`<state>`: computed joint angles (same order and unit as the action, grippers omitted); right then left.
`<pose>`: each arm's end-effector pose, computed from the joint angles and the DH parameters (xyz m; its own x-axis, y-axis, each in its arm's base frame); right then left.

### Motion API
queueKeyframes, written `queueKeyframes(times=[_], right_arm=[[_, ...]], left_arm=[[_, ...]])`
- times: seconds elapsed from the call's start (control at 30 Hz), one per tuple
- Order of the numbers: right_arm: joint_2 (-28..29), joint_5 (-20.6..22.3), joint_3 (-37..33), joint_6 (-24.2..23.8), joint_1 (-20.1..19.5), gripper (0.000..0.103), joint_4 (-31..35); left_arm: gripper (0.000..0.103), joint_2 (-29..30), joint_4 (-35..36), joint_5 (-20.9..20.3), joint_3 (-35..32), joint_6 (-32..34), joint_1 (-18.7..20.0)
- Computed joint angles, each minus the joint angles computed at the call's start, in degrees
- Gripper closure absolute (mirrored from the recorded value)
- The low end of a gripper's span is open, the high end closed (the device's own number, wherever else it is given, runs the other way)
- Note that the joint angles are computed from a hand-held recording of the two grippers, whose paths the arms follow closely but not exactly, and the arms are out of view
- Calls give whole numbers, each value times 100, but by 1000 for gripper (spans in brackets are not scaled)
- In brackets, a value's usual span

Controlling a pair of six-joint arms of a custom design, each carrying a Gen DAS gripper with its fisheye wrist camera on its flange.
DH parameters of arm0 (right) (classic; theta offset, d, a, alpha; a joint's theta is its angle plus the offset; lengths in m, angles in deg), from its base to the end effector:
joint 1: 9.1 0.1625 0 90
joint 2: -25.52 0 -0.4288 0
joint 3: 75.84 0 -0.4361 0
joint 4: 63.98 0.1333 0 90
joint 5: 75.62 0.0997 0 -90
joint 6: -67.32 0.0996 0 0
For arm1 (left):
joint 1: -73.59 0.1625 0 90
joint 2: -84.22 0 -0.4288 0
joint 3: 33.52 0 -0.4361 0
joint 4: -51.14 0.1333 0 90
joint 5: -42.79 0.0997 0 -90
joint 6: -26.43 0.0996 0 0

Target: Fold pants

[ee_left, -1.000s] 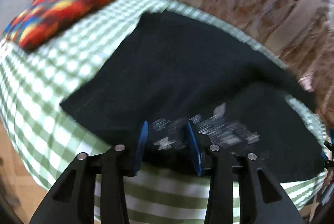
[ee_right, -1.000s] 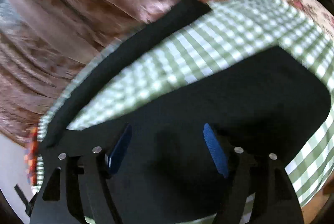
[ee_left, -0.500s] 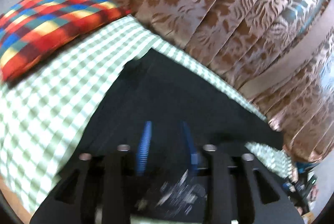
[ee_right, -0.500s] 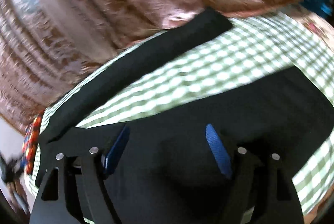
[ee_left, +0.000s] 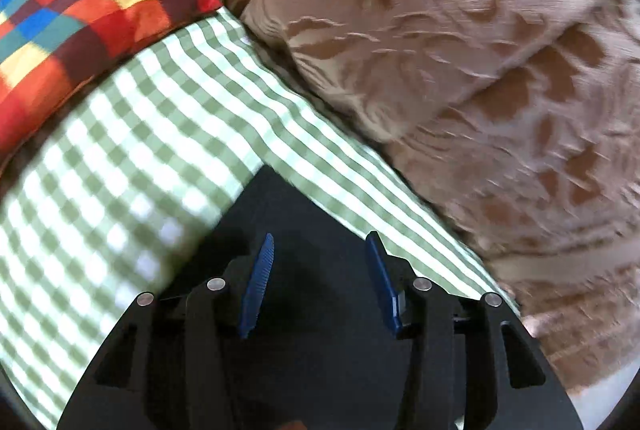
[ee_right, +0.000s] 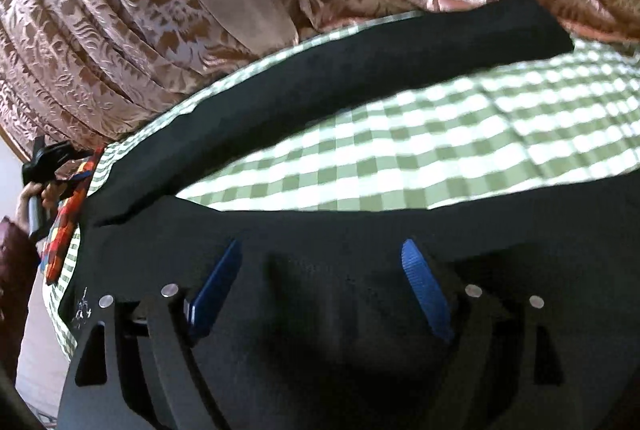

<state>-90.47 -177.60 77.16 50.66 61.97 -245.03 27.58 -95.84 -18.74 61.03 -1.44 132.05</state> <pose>0.0099 -0.3182 0.3089 -0.8889 0.2970 0.3488 -0.0671 0.6687 -0.7405 -0.2135 -0.6935 0.2025 -0.9654 -0.0874 -0.2455 0.0487 0.8650 -0.4994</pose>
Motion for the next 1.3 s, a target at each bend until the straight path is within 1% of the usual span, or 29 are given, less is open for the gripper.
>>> queueKeyframes(times=[0.07,0.13,0.2,0.27,0.3,0.33,0.37,0.4,0.43,0.47,0.57,0.63,0.7,0.73,0.83,0.9,1.0,1.07,1.1,1.17,1.2,1.23,1.3], right_arm=[[150,92,37,-55,-122,18,-181],[173,262,106,-171,-235,15,-341],[133,277,121,-194,-258,14,-318],[120,299,126,-210,-278,13,-313],[127,278,125,-203,-265,13,-318],[143,265,125,-208,-262,13,-340],[139,257,123,-209,-259,13,-331],[165,219,120,-216,-238,13,-361],[173,205,121,-221,-230,13,-371],[182,198,121,-228,-228,13,-385],[228,126,117,-230,-183,13,-427],[315,21,111,-249,-117,13,-518],[433,-172,81,-266,-2,13,-588],[486,-275,63,-271,59,13,-613],[664,-695,-14,-264,314,13,-656],[625,-777,-66,-179,411,14,-469],[347,-470,-198,-9,452,22,191],[312,-286,-363,101,564,27,538],[338,-106,-513,189,618,29,792],[475,182,-759,342,705,32,1070],[586,315,-907,440,754,33,1186],[764,505,-1125,590,794,34,1338],[1099,680,-1465,872,880,35,1424]], left_arm=[[56,290,345,108,-394,-55,99],[56,604,712,394,-781,-145,172],[56,850,1082,699,-1086,-255,229],[56,989,1292,873,-1249,-326,263],[57,1057,1326,1026,-1297,-237,241],[63,1104,1309,1208,-1305,-67,195],[80,1140,1259,1385,-1275,242,127],[91,1145,1138,1420,-1216,452,75],[91,1104,878,1449,-1082,698,17],[92,984,378,1445,-816,1028,-80],[93,519,-840,988,-67,1670,-292],[93,58,-1618,471,551,2024,-433],[93,-426,-2270,136,1196,2382,-646],[93,-588,-2465,-67,1426,2479,-749],[93,-1260,-2682,-298,2254,2717,-1059],[94,-1735,-2664,-362,2803,2679,-1253],[94,-2405,-2632,-445,3556,2594,-1498],[94,-2758,-2570,-556,3917,2473,-1520],[94,-2969,-2502,-559,4124,2401,-1590],[94,-3249,-2412,-534,4401,2326,-1694],[94,-3379,-2365,-587,4514,2262,-1707],[94,-3410,-2376,-630,4555,2273,-1675],[94,-3560,-2341,-623,4692,2260,-1739]])
